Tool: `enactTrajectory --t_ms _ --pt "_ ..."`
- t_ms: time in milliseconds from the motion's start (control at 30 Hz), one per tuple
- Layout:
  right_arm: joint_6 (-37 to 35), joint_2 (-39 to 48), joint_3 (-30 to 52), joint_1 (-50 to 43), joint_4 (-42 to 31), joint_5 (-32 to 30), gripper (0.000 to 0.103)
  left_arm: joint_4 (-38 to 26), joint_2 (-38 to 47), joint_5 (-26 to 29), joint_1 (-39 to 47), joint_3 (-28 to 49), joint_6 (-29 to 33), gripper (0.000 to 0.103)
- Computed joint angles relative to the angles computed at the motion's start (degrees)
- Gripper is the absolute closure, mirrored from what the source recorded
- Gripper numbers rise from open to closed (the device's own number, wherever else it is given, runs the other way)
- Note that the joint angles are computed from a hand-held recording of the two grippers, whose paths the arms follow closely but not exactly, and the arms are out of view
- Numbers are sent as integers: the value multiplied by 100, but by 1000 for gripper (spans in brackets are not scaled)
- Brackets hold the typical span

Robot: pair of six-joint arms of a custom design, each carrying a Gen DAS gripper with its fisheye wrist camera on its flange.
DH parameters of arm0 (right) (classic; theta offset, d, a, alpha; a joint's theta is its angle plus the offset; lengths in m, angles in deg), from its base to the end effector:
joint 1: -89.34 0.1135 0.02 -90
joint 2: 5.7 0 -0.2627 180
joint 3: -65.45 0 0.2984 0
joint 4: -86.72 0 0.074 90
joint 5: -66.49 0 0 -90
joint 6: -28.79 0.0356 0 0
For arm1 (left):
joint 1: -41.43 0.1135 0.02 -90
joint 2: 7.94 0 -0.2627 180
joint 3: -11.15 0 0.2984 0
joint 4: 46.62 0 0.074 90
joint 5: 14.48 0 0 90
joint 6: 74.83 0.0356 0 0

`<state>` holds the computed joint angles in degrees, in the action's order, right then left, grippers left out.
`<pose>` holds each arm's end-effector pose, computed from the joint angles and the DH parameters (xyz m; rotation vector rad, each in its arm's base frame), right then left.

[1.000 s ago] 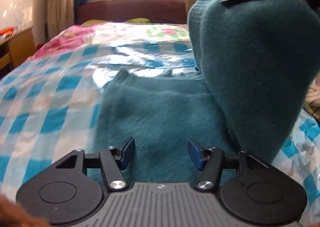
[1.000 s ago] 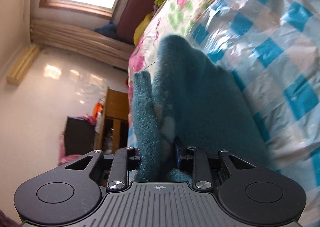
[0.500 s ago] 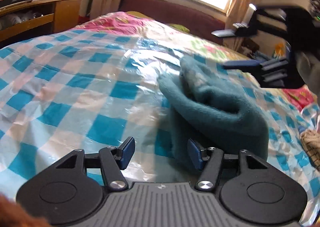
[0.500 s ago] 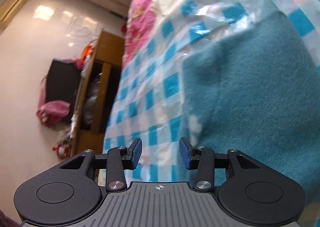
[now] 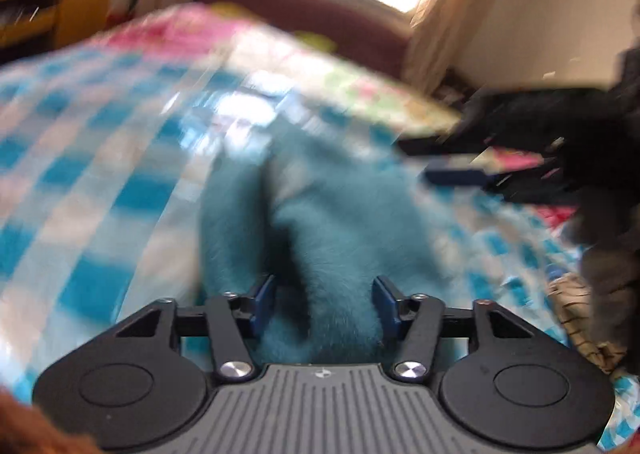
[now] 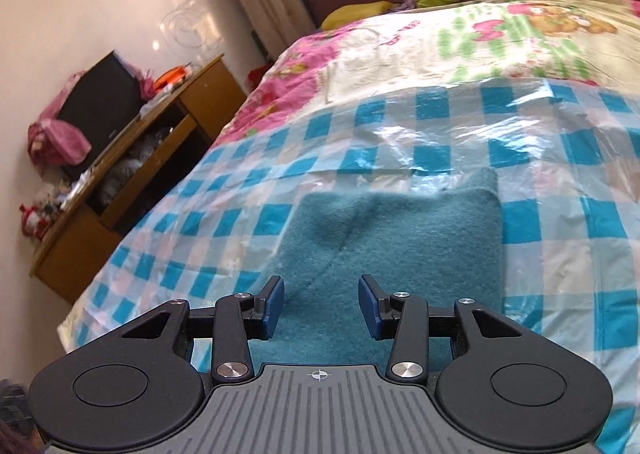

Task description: Fold small clothes

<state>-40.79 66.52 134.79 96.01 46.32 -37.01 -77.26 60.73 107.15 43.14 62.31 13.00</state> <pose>0.3138 0.0451 0.2742 0.1622 2.3504 0.5088 0.2790 -0.0103 0.1907 0.1738 2.3434 -0.6653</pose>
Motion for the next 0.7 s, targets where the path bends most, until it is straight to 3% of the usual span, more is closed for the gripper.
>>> enactTrajectory --t_ms 100,267,400,467,533,633,700 --pt "-201 579 351 306 96 167 61 -209 504 338 546 -43 -104 53" --pt "-257 1921 1465 933 -290 515 53 -90 -99 138 480 -474 152 53" --pt "-796 2644 2126 1623 -694 1790 52 -206 -481 484 747 -514 559 53" --pt "-860 2788 2200 1641 -767 2010 63 -380 -460 928 1230 -393 774 51" --pt "-830 2671 2085 1544 -774 1927 71 -561 -199 1373 1721 -144 877 42" --pt "-895 2388 1902 1421 -849 1746 87 -357 484 1316 1796 331 669 38" --pt "-880 2125 1752 1346 -856 1664 90 -108 1258 1169 1534 781 432 38"
